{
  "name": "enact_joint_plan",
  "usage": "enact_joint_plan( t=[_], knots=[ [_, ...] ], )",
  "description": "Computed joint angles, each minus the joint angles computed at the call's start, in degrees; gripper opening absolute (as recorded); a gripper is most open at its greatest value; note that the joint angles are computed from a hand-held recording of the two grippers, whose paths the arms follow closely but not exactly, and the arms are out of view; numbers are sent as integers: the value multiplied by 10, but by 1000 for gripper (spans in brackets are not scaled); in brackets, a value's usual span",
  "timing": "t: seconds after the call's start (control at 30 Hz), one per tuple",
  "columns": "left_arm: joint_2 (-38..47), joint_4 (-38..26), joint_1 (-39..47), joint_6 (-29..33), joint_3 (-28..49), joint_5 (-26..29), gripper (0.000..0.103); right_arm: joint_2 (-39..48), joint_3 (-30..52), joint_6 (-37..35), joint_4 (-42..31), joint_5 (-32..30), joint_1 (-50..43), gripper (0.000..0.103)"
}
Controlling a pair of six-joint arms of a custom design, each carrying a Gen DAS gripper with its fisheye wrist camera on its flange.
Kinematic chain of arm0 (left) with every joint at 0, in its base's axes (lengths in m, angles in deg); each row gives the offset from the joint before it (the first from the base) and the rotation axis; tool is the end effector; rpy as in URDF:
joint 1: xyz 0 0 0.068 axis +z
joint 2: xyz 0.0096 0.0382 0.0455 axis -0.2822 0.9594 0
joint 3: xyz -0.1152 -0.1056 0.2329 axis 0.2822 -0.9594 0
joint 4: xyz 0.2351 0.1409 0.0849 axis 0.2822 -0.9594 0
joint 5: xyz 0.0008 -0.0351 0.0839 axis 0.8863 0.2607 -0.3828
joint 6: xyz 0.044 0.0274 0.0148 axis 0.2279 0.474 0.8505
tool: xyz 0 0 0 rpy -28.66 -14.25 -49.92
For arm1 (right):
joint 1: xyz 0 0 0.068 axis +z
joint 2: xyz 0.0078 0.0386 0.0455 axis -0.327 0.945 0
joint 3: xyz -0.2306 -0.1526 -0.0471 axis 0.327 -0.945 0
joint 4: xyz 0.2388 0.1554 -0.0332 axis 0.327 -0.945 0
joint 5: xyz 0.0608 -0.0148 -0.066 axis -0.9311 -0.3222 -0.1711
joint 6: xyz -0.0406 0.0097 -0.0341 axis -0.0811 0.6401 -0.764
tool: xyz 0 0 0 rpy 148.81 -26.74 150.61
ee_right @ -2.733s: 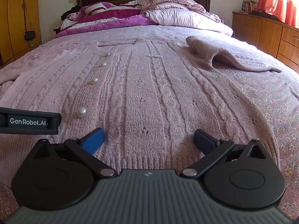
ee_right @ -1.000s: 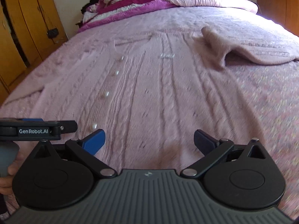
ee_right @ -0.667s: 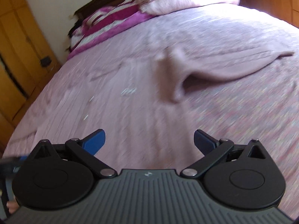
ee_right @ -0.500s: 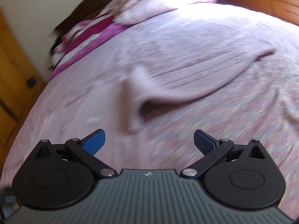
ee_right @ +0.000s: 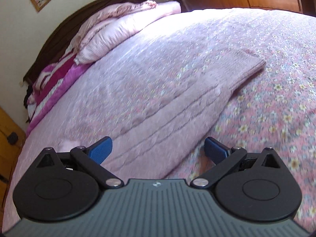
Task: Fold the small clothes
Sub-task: 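Reach the right gripper to the cardigan sleeve cuff and grasp it, then carry the sleeve across the cardigan front with the right gripper and release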
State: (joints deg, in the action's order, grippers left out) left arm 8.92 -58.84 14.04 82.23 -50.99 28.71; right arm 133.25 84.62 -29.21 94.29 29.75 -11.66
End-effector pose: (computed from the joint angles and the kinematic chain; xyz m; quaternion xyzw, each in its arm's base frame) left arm 0.1678 0.0945 0.0931 -0.1700 0.9269 0.0635 0.3286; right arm 0.4127 0.0597 0.0497 0.1380 0.8720 0.2190 0.4156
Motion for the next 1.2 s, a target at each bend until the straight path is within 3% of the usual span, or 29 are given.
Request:
enact_joint_plan(
  t=[0.1, 0.23, 0.3, 0.37, 0.4, 0.47, 0.53, 0.8, 1.0, 1.2],
  knots=[
    [-2, 5, -3, -6, -4, -4, 103, 34, 22, 3, 37, -6, -9, 99],
    [-3, 12, -16, -15, -8, -20, 103, 65, 61, 8, 36, 6, -15, 85],
    [-2, 14, -20, -16, -9, -25, 103, 71, 85, 3, 9, 21, -12, 72],
    [-2, 14, -21, -17, -9, -25, 103, 73, 99, 3, -16, 51, -5, 39],
    [-2, 14, -22, -17, -9, -25, 103, 74, 102, 6, -24, 60, -6, 30],
    [-2, 16, -22, -15, -9, -25, 103, 69, 86, 23, -3, 43, -18, 13],
    [-1, 19, -23, -17, -10, -27, 103, 57, 60, 31, 28, 38, -25, 8],
    [-3, 2, -11, -6, -2, -14, 103, -48, -66, 52, 130, 39, -60, 7],
    [-16, -38, 6, 13, 15, 7, 103, -122, -135, 68, 141, 3, -71, 7],
    [-52, -80, 32, 37, 25, 21, 103, -192, -183, 69, 142, 14, -17, 7]
  ],
)
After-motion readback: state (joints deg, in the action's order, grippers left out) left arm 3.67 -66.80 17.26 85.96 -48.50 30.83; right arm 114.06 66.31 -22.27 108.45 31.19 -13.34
